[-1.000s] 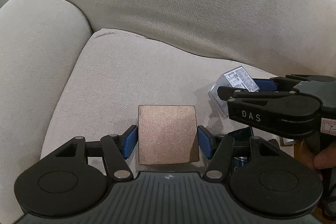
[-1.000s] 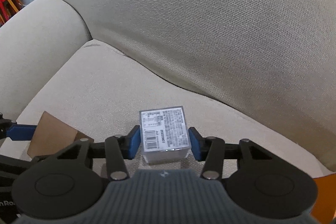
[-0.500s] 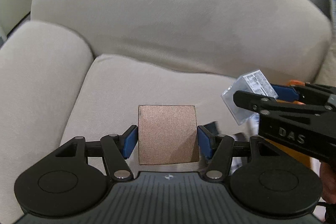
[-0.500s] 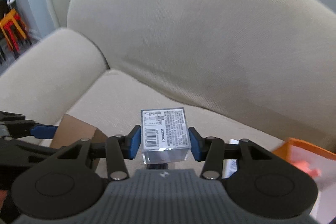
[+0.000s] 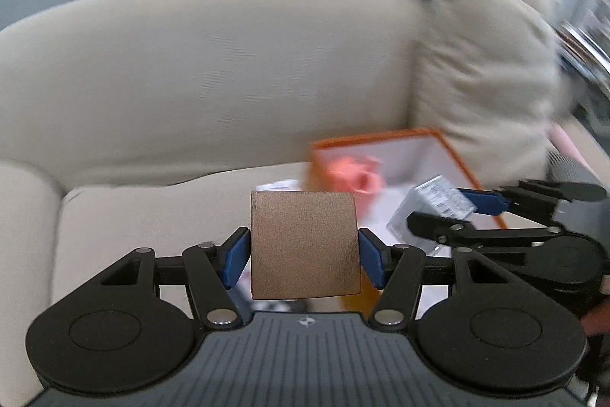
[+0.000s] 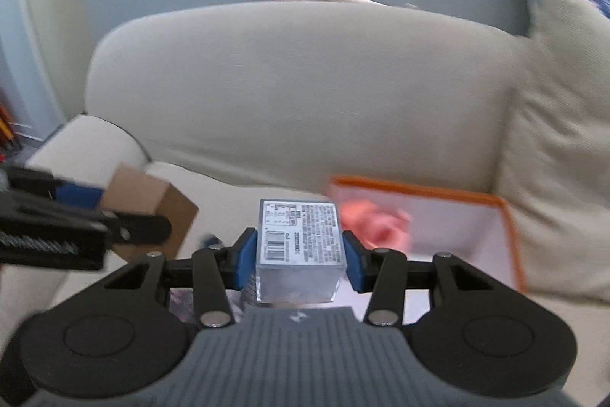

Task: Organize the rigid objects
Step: 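Carry the brown box and clear cube box into the orange box with both tools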

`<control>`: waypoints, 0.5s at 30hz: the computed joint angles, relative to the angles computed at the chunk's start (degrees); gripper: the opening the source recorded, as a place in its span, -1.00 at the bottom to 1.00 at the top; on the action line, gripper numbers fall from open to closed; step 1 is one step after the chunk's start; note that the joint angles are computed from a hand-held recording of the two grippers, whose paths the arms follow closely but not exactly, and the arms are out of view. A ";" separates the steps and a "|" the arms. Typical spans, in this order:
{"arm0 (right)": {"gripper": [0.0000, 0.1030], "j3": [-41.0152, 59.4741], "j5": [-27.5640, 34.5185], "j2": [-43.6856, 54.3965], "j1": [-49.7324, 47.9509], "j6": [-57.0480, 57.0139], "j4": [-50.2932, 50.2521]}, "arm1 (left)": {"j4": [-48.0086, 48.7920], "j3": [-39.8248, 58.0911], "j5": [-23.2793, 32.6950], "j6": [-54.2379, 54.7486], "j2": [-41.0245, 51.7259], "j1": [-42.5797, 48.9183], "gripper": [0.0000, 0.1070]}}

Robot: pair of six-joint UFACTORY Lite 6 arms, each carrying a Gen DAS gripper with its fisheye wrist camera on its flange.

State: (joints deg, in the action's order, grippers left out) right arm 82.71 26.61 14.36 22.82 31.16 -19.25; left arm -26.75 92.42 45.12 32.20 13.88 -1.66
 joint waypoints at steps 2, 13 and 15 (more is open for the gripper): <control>-0.06 -6.96 -0.68 -4.94 -2.12 -2.22 0.83 | 0.81 -0.93 -0.17 0.80 -0.39 -4.13 0.30; -0.06 -23.62 -7.10 -9.51 -15.47 -30.88 17.36 | 12.29 7.92 -0.05 -0.33 13.66 -20.64 0.30; -0.06 -22.91 -8.10 -7.32 -15.80 -33.18 17.74 | 14.76 11.13 0.64 -0.34 17.40 -21.81 0.30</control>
